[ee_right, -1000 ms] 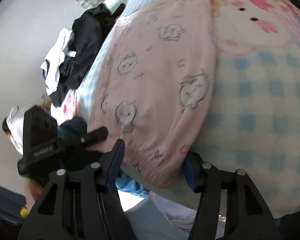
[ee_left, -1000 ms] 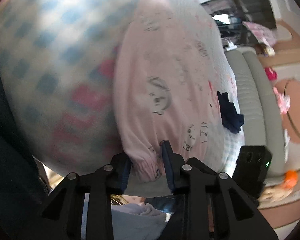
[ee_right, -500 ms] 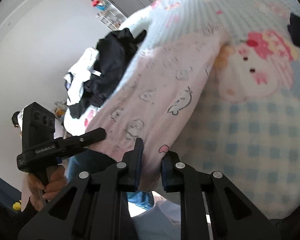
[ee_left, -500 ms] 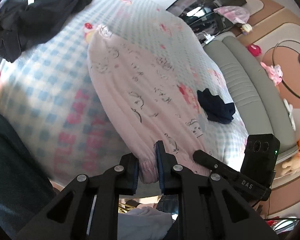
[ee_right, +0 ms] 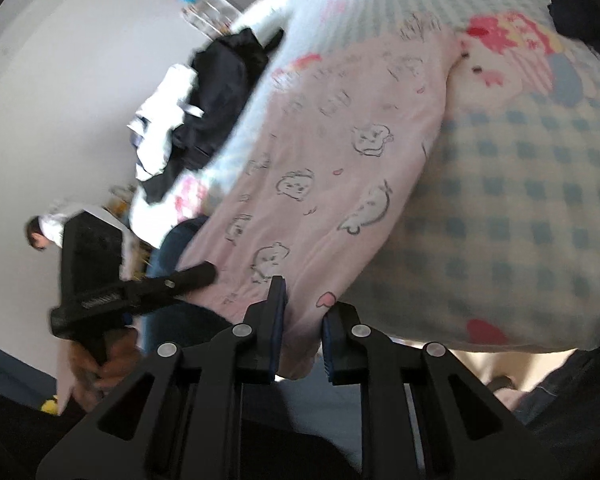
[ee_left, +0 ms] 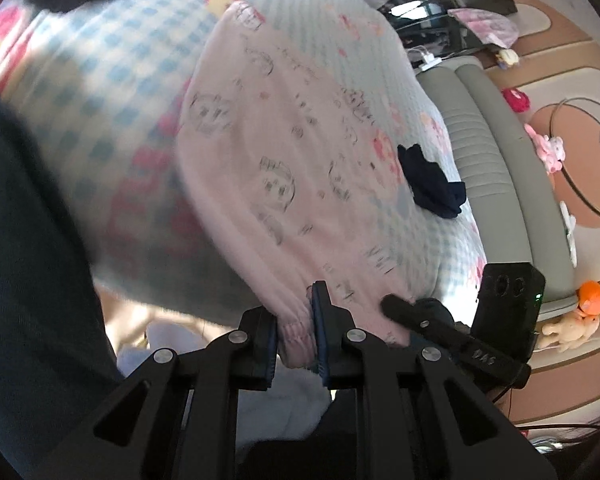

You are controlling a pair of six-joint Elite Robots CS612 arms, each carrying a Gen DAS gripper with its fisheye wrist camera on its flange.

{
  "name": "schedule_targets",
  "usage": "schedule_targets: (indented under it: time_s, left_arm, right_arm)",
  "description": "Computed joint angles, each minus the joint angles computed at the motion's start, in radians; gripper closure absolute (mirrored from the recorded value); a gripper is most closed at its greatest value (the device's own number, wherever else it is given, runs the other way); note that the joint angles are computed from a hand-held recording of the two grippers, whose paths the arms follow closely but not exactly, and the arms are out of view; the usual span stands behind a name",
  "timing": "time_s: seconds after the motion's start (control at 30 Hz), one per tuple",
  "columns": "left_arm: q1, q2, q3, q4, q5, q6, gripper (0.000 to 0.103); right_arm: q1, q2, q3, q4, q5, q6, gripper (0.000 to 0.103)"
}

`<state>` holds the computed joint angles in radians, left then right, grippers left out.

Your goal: Fold clothes

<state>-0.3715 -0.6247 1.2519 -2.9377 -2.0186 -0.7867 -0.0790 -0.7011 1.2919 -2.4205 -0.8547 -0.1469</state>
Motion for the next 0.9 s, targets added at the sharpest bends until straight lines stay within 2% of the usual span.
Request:
schedule_targets:
  time_s: [0.1,0.17,0.2,0.27,0.33,0.43,0.47,0.5,0.57,0.6,0.63,0.7,0.77,0.83,0.9]
  left_arm:
    - [0.007,0.022,-0.069,0.019,-0.001,0.034,0.087]
    - [0.02,0.053,-0.14,0.055,-0.009,0.046,0.087]
    - [0.022,0.069,-0.18,0.084,0.011,0.051,0.087]
    - [0.029,0.108,-0.266,0.134,0.039,0.075,0.087]
    - [0.039,0.157,-0.362,0.177,0.03,0.084,0.087]
    - [0.056,0.228,-0.499,0.255,0.022,0.079,0.08]
    - [0.061,0.25,-0.544,0.285,0.026,0.077,0.074]
    - [0.061,0.251,-0.547,0.278,0.048,0.08,0.067]
    - [0.062,0.246,-0.535,0.23,0.082,0.096,0.061]
    - [0.063,0.24,-0.516,0.192,0.084,0.11,0.053]
    - [0.065,0.237,-0.505,0.176,0.081,0.122,0.05]
    - [0.065,0.231,-0.49,0.187,0.087,0.156,0.05]
    - [0.062,0.231,-0.493,0.239,0.128,0.194,0.052]
    - [0.057,0.235,-0.501,0.288,0.168,0.229,0.052]
    - [0.054,0.244,-0.517,0.303,0.181,0.265,0.052]
  right_arm:
    - [0.012,0.016,-0.04,0.01,-0.033,-0.038,0.085]
    - [0.02,0.032,-0.083,0.015,-0.048,-0.065,0.085]
    - [0.022,0.044,-0.111,0.02,-0.051,-0.068,0.085]
    - [0.025,0.079,-0.182,0.014,-0.056,-0.042,0.085]
    - [0.026,0.119,-0.258,0.006,-0.059,0.005,0.083]
    - [0.031,0.197,-0.394,0.008,-0.075,0.092,0.072]
    - [0.032,0.224,-0.441,0.019,-0.089,0.124,0.071]
    - [0.031,0.245,-0.481,0.034,-0.096,0.152,0.071]
    - [0.024,0.276,-0.536,0.048,-0.074,0.203,0.067]
    - [0.02,0.281,-0.543,0.035,-0.059,0.217,0.067]
    - [0.018,0.282,-0.542,0.028,-0.064,0.21,0.065]
    - [0.021,0.279,-0.538,0.043,-0.105,0.165,0.064]
    - [0.029,0.279,-0.543,0.093,-0.171,0.101,0.063]
    - [0.035,0.285,-0.553,0.12,-0.207,0.067,0.063]
    - [0.041,0.295,-0.571,0.129,-0.228,0.047,0.056]
